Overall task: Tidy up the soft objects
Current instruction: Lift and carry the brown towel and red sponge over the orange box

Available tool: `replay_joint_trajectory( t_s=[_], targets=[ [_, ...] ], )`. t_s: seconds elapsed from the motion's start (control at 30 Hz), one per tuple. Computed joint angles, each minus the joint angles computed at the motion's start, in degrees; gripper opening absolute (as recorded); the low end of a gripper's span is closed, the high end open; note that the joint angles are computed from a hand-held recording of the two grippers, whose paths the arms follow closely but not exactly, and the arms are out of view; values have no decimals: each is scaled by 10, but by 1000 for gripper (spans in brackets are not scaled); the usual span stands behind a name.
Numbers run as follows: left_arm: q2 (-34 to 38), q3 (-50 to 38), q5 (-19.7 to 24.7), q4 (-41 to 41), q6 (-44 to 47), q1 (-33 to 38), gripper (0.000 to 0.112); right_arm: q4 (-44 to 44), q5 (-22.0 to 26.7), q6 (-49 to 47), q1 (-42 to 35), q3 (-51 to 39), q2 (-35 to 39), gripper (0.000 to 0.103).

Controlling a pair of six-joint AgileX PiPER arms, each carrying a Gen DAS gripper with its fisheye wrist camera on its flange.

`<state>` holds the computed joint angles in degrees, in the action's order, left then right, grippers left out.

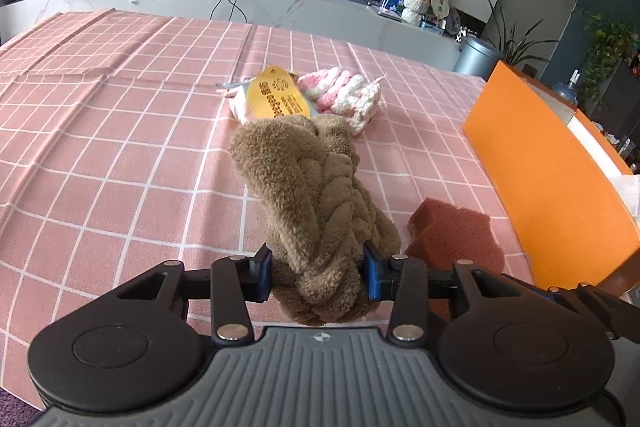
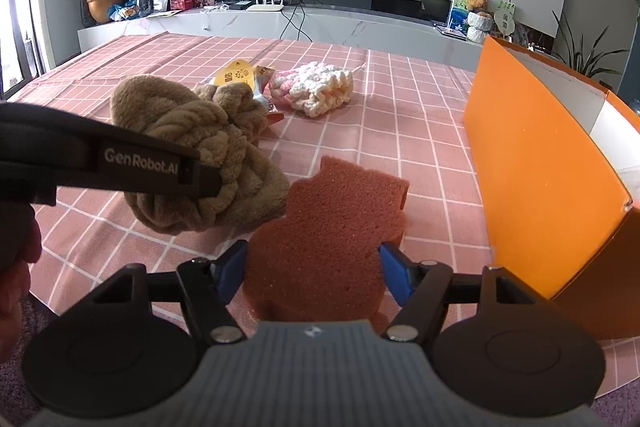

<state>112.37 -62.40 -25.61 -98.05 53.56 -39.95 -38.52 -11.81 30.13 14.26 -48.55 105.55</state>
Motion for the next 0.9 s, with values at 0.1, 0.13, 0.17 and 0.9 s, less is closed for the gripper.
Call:
replay_joint_trajectory(
  t_s=[0.1, 0.13, 0.17, 0.9],
  targets=[
    [-12, 8, -7, 19, -17, -6, 47, -43, -6, 40, -6, 3, -8, 68],
    [-15, 10, -10, 25, -22, -8, 47, -41, -9, 35, -9, 6, -11, 68],
    [-19, 12, -13, 28, -24, -10, 47, -40, -11, 32, -10, 8, -15, 67],
    [-47, -101, -16, 100, 59, -28, 48, -331, -85, 246, -151, -26, -129, 67]
  ],
)
